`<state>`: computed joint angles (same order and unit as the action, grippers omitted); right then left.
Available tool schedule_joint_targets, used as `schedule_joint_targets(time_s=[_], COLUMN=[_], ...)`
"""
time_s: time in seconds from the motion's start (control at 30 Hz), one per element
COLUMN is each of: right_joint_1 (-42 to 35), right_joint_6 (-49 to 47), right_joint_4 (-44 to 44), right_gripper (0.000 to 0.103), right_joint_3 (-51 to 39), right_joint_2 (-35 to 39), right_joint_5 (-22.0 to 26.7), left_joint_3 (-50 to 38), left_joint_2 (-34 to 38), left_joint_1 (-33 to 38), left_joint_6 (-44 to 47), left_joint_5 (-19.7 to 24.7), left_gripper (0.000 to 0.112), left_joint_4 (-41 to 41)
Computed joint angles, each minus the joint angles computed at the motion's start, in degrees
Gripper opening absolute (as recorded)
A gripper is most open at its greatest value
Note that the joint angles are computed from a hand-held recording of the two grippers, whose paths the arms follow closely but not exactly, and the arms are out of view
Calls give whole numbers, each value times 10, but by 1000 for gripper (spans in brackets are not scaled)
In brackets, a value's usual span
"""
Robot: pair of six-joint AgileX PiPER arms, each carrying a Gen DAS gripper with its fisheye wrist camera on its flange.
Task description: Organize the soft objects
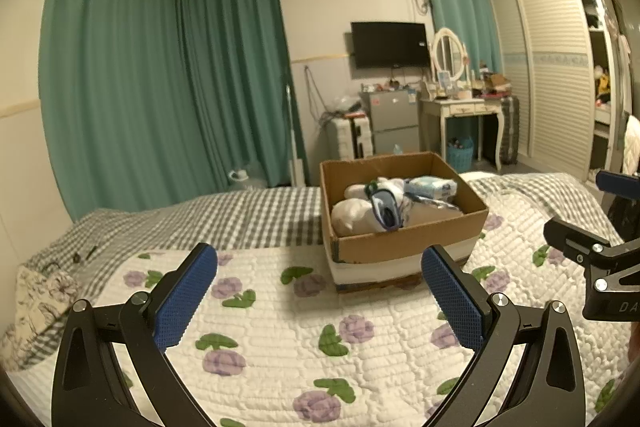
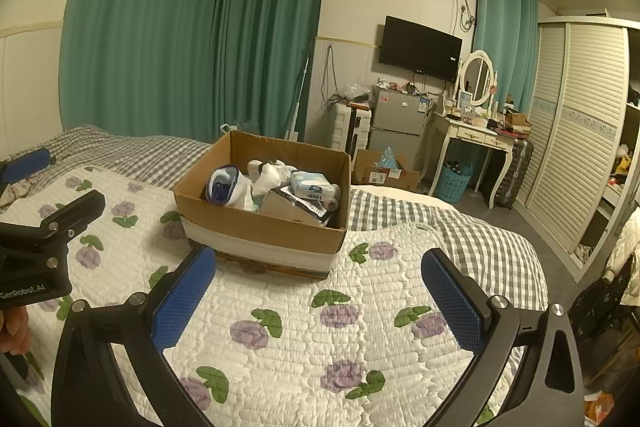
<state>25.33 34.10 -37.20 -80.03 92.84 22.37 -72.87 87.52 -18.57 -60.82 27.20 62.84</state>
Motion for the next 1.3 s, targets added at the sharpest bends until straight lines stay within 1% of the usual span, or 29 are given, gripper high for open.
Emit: schedule_joint_targets(time_s=[0.17, 0.53, 0.77, 1.2, 1.3], right_joint_1=[0, 0, 0, 2, 2], right_joint_6=[4, 8, 11, 18, 18], right_joint_4=[-3, -5, -7, -12, -11], right_gripper=[103, 103, 103, 103, 103], right_joint_3=[4, 8, 10, 15, 16], right_joint_2=[0, -1, -1, -2, -1], right_joint_5=[-4, -6, -8, -9, -9], left_joint_3=[-5, -5, -2, -6, -1], left_joint_2=[-1, 0, 2, 5, 2], left_joint_1=[-1, -1, -4, -13, -10], left_joint_6=[18, 23, 8, 27, 38], left_joint_5=[5, 5, 9, 16, 4], left_gripper=[103, 103, 103, 103, 103], left_joint_4=[-19, -22, -10, -30, -38])
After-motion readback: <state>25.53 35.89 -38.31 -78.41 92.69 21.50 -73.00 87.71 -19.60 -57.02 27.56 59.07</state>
